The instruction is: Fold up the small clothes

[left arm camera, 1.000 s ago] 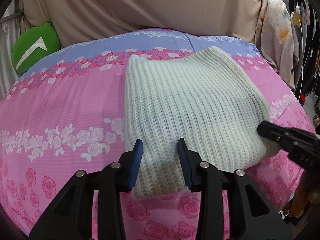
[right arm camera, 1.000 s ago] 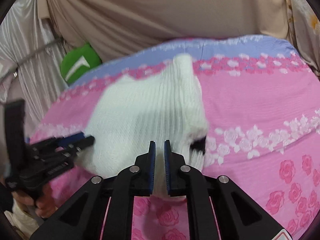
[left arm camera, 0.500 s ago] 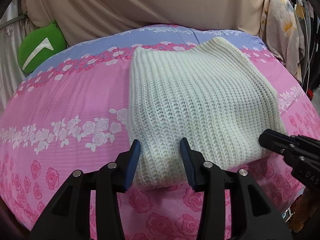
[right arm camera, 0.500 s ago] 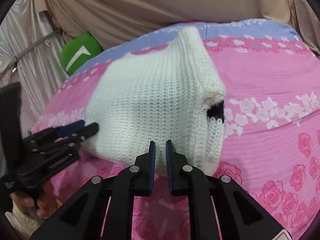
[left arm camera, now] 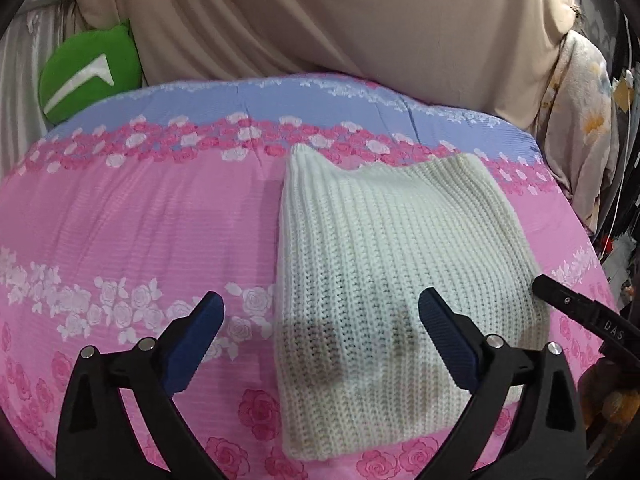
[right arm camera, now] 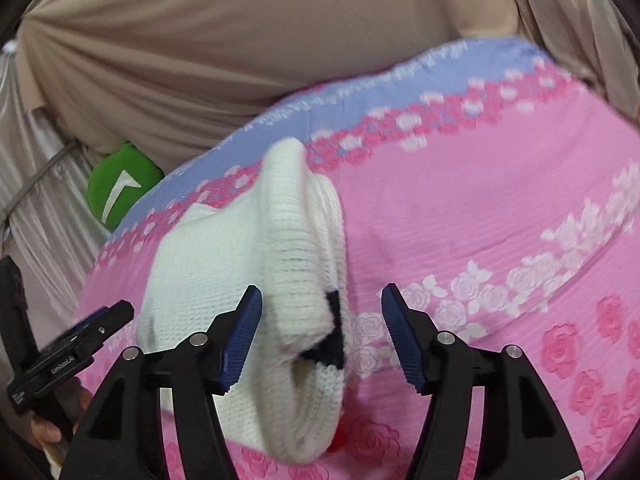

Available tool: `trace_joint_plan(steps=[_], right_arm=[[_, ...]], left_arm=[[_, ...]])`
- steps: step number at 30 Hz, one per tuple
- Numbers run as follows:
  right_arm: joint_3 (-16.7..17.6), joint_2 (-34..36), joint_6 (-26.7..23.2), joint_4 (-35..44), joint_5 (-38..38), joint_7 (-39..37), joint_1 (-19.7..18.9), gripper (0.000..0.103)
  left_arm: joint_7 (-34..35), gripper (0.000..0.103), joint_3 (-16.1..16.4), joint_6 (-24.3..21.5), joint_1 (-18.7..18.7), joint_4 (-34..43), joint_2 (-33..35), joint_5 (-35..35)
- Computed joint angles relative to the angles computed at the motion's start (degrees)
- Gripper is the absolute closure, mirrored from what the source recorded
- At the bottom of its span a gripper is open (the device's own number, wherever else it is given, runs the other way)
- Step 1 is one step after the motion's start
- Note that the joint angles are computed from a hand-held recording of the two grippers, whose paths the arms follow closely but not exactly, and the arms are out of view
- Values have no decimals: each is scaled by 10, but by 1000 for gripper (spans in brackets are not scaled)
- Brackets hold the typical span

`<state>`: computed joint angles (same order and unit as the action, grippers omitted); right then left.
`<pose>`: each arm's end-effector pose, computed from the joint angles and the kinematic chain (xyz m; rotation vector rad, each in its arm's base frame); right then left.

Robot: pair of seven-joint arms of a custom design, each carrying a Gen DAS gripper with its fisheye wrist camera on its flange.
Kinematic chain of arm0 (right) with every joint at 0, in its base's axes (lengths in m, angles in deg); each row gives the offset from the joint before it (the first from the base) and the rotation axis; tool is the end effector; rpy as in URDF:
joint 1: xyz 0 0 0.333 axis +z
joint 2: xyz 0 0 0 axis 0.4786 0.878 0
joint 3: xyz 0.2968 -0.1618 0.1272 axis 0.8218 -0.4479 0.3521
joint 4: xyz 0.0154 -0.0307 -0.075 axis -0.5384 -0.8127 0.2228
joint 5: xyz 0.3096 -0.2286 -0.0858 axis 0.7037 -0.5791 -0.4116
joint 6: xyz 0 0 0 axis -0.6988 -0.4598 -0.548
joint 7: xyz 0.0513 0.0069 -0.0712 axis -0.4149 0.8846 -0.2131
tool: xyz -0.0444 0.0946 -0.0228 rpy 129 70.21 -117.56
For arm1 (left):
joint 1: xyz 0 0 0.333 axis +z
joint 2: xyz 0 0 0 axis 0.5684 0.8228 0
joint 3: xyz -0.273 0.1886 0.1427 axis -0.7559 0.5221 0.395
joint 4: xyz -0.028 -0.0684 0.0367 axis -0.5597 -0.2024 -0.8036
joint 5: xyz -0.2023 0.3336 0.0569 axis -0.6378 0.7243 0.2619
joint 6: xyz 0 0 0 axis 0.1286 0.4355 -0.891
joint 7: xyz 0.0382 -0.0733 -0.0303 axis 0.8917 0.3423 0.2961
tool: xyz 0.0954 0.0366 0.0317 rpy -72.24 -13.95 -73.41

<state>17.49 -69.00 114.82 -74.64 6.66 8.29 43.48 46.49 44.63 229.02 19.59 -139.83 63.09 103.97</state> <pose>0.5635 0.1504 0.5167 -1.6412 1.5753 -0.0771 0.4648 -0.3136 0.5192 -1.9495 1.6278 -0.8181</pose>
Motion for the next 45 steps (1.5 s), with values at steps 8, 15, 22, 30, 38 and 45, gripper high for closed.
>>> trace_joint_plan(steps=[8,15,22,30,38,45], right_arm=[[11,49,-70,40,72,-51,-12,32],[19,68,-99,57,147,-122,-27,25],[26,71,-75,58,135,-132,-18,20],[28,77,-76,67,121,-140,-19,16],[32,80,-52,68,108,-130,-15,21],[36,51,-32,56,119,-114,-7,60]], left_arm=[[8,5,19,37,-4,14,47,-38],[-11,5,40,70,-16,25,75,-24],[-78,5,61,113,-23,19,86,41],[-171,5,76,136,-30,26,94,154],[-196,5,72,148,-22,24,93,179],[-70,55,67,225,-1,-11,55,81]])
